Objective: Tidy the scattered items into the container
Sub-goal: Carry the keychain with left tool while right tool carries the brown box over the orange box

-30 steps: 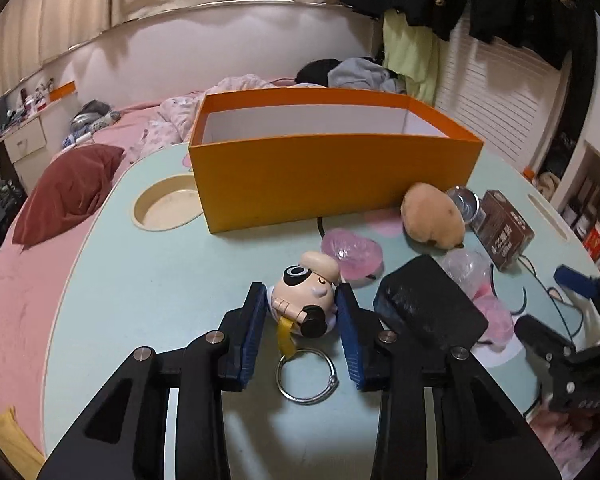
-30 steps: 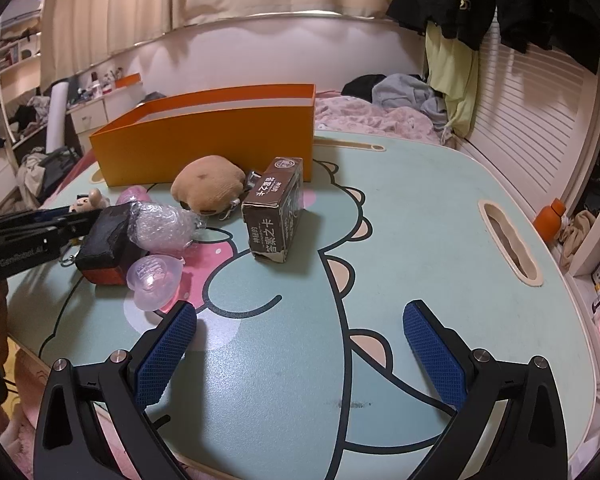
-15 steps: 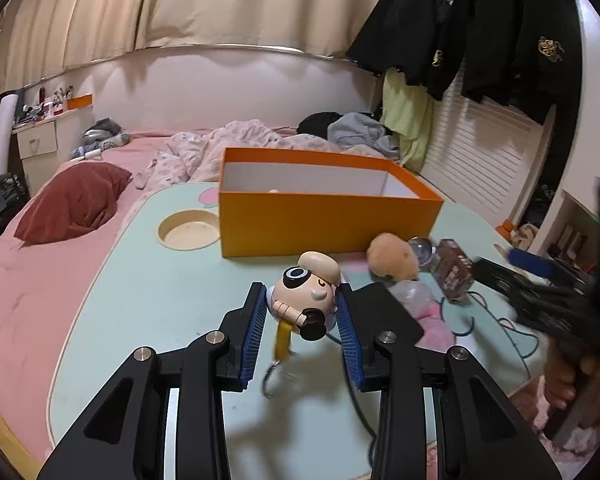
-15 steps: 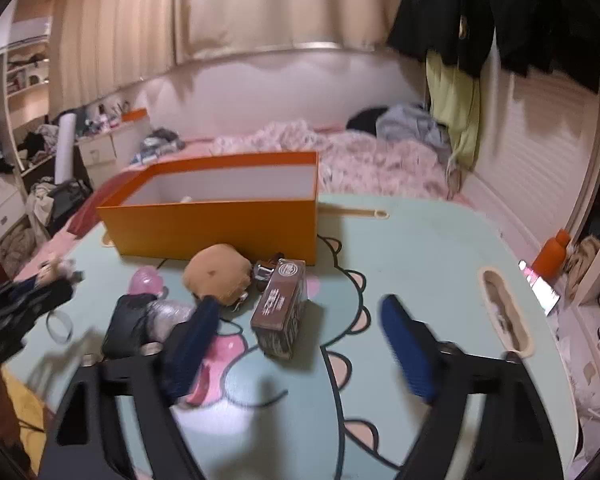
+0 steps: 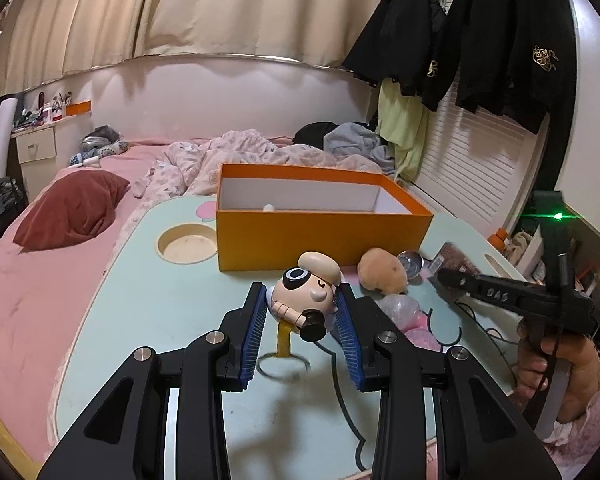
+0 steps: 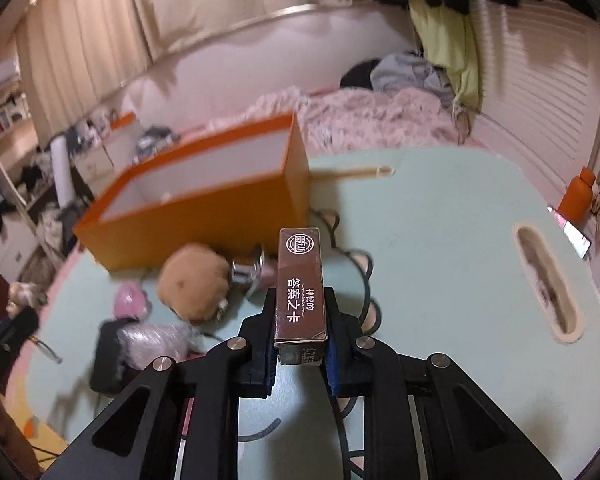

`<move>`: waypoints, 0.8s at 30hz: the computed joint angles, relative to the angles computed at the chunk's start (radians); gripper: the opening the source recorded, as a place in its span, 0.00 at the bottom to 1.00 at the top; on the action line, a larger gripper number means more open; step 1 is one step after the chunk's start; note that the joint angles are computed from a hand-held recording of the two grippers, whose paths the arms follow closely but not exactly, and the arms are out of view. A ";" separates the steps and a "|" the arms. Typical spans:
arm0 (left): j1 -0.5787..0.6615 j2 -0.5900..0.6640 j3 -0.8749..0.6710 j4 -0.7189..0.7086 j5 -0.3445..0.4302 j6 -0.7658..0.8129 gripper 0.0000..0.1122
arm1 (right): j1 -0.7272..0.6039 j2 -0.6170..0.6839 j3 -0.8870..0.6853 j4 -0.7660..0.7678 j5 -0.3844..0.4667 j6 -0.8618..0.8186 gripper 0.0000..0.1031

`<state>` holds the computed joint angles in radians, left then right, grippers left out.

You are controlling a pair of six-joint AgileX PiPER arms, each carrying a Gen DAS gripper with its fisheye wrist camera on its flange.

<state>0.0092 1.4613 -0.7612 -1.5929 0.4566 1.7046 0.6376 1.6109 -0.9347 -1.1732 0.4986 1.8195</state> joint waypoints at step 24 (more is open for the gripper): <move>-0.109 0.517 -0.687 0.303 -0.037 -0.525 0.33 | -0.216 0.268 -0.458 0.349 -0.200 -0.599 0.18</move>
<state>-0.0997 1.9783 -1.4486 -1.2899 0.4192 1.1791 0.4219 1.8792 -1.3931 -0.8238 0.2986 1.2206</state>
